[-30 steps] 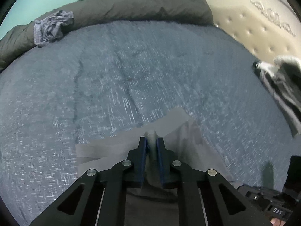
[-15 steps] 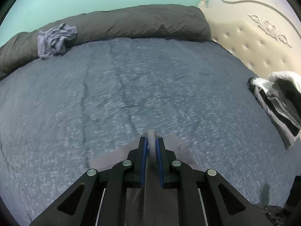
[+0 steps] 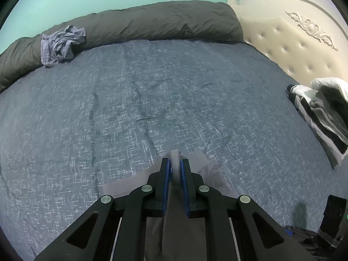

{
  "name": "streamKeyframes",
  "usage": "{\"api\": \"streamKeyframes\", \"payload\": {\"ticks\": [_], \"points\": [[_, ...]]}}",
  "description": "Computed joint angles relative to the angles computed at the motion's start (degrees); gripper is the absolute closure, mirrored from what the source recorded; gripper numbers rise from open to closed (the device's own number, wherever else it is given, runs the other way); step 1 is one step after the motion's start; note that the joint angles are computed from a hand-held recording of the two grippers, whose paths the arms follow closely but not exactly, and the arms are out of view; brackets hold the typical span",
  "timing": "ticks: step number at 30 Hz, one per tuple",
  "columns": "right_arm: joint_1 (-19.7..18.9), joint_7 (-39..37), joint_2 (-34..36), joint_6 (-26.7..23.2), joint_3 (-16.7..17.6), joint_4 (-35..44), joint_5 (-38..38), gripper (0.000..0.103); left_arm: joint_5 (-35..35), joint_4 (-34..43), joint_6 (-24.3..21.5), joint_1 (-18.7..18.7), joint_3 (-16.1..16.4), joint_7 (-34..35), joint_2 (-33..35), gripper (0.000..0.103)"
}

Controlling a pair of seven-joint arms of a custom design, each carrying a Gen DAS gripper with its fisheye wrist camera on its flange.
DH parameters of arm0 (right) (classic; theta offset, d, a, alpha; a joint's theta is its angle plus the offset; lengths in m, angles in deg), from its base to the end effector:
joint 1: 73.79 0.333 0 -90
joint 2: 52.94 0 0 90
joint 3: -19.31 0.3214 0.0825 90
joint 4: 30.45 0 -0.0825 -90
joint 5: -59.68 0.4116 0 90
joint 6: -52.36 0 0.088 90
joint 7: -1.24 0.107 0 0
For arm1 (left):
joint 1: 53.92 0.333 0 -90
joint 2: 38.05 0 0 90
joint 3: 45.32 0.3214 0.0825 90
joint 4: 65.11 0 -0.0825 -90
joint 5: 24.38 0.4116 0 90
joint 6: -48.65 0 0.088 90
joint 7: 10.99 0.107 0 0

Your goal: Fold clothes

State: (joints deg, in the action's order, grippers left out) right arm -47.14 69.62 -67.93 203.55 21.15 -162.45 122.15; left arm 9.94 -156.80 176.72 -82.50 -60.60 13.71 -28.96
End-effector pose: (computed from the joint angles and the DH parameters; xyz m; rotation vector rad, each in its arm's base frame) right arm 0.4740 0.2324 0.5002 -1.6105 1.5390 0.2694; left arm 0.5102 -0.4487 0.5946 -1.9664 1.7277 -0.7471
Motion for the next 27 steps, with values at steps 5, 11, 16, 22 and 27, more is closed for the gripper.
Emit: {"api": "streamKeyframes", "payload": {"ticks": [5,11,16,22,27], "points": [[-0.5,4.3,1.9,0.6,1.7,1.4,-6.9,0.066,-0.5,-1.9,2.2,0.6,0.0,-0.2,-1.2,0.092],[-0.2,5.5,3.6,1.9,2.0,2.3,-10.1,0.067,-0.5,-3.5,4.0,1.1,-0.3,-0.3,-2.2,0.092],[-0.1,7.0,4.4,2.5,2.3,2.9,-12.2,0.095,-0.5,-3.7,4.0,1.3,-0.5,0.4,-2.2,0.092],[0.2,6.7,4.0,3.7,2.0,2.6,-11.4,0.101,-0.2,-3.9,3.6,1.3,-0.6,-0.3,-2.4,0.092],[0.5,5.5,2.1,3.8,1.3,2.0,-9.5,0.101,0.4,-3.4,2.9,1.3,-0.6,-0.4,-2.3,0.092]]}}
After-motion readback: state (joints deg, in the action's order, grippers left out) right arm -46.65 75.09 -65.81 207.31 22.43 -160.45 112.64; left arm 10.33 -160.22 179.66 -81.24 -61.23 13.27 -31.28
